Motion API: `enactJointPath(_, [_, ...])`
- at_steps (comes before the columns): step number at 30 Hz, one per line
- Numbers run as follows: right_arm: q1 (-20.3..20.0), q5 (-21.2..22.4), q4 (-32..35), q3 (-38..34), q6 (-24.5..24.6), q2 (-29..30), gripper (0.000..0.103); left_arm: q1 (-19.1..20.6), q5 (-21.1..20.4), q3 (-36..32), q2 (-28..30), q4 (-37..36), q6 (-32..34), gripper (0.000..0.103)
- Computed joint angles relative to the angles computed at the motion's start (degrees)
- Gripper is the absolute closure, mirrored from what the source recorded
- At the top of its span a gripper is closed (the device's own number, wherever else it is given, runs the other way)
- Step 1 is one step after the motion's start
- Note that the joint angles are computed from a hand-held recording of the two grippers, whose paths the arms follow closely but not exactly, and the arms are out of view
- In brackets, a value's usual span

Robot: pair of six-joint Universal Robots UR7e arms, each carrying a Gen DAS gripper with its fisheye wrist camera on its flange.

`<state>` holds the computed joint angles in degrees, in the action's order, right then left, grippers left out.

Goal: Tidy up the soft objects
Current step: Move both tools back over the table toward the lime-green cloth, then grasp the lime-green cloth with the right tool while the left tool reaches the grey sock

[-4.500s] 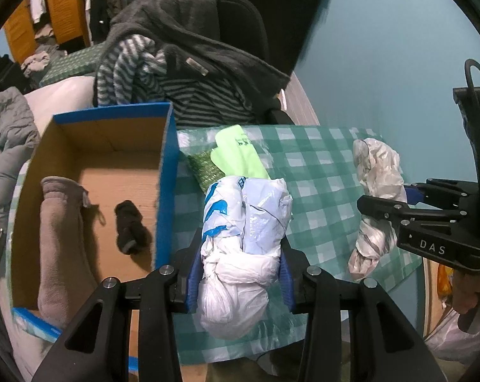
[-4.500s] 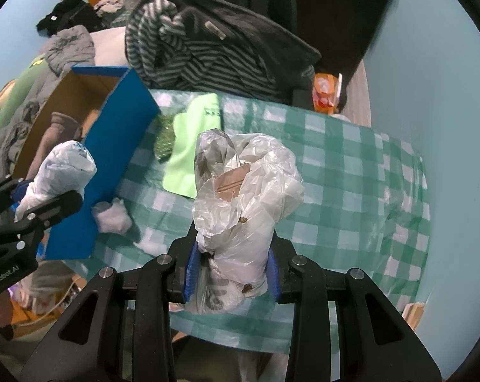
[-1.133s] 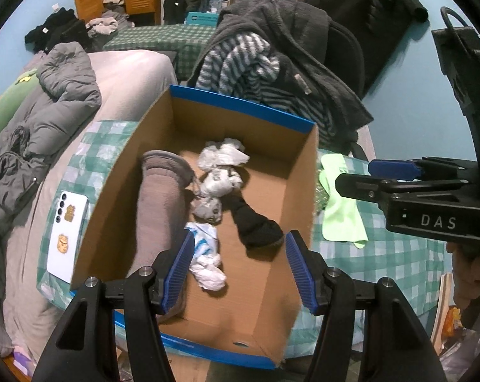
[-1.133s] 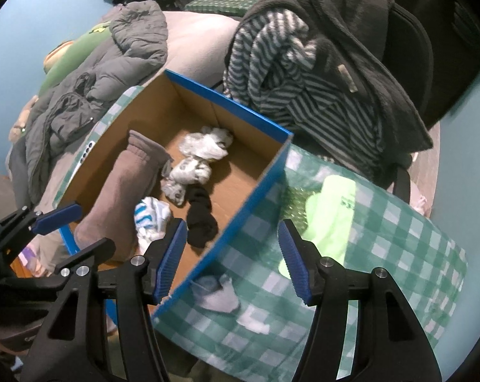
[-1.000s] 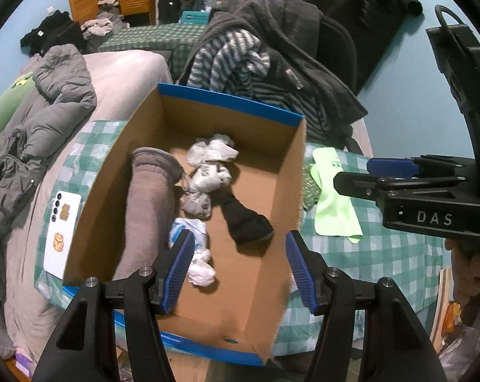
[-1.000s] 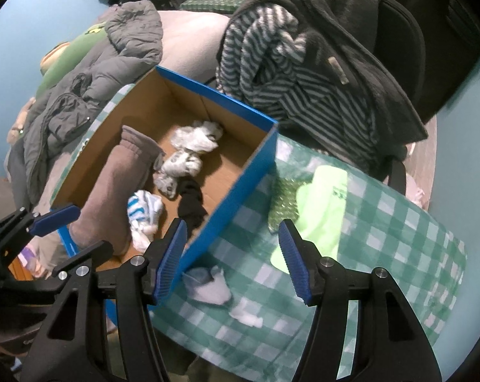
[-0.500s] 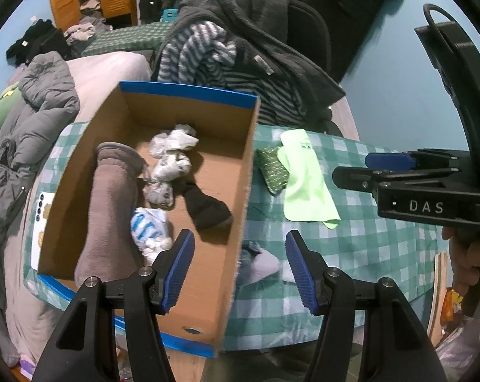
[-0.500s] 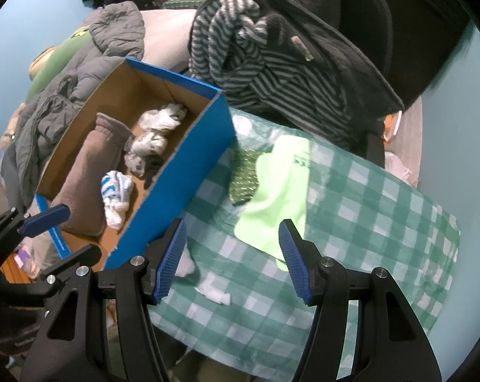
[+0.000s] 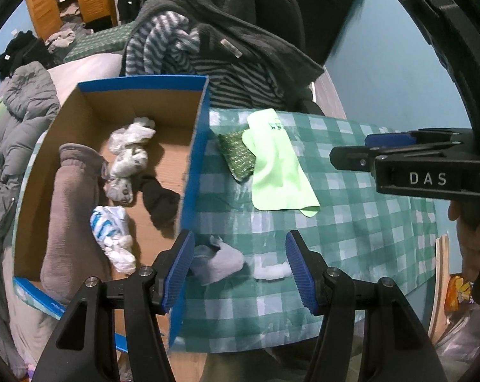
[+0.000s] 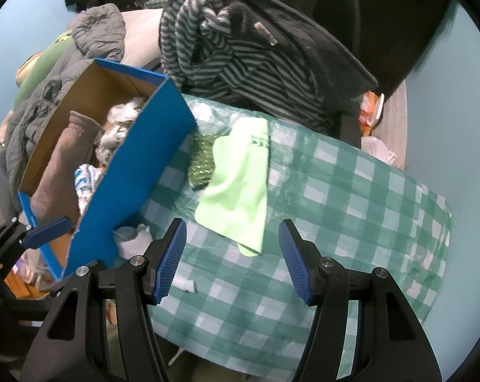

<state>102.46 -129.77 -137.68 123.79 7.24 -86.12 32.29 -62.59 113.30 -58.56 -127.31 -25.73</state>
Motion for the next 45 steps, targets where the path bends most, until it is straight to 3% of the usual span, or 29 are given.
enactJointPath(12, [-2.57, -0.07, 0.37, 1.3, -0.98, -1.52, 0.042, 0.78, -0.49, -0.56, 3.83, -0.53, 0.25, 0.042])
enactJointPath(27, [-4.57, 0.65, -0.81, 1.81, -1.78, -0.24, 0.042, 3.55, -0.57, -0.51, 4.6, -0.26, -0.36, 0.042])
enactJointPath(30, [-5.04, 0.88, -1.72, 1.88, -2.03, 0.52, 0.042, 3.66, -0.57, -0.28, 4.53, -0.78, 0.26, 0.042])
enactJointPath(33, [-5.58, 1.28, -3.02, 2.03, -2.42, 1.38, 0.033, 3.49, 0.58, 0.13, 4.67, -1.32, 1.01, 0.042])
enactJointPath(40, [-7.32, 1.57, -6.35, 1.99, -4.55, 5.02, 0.033, 3.88, 2.81, 0.21, 5.0, -1.7, 1.06, 0.041])
enactJointPath(45, [-8.41, 1.32, -8.49, 1.69, -7.07, 7.91, 0.033, 3.76, 0.17, 0.51, 5.27, -2.4, 0.36, 0.04])
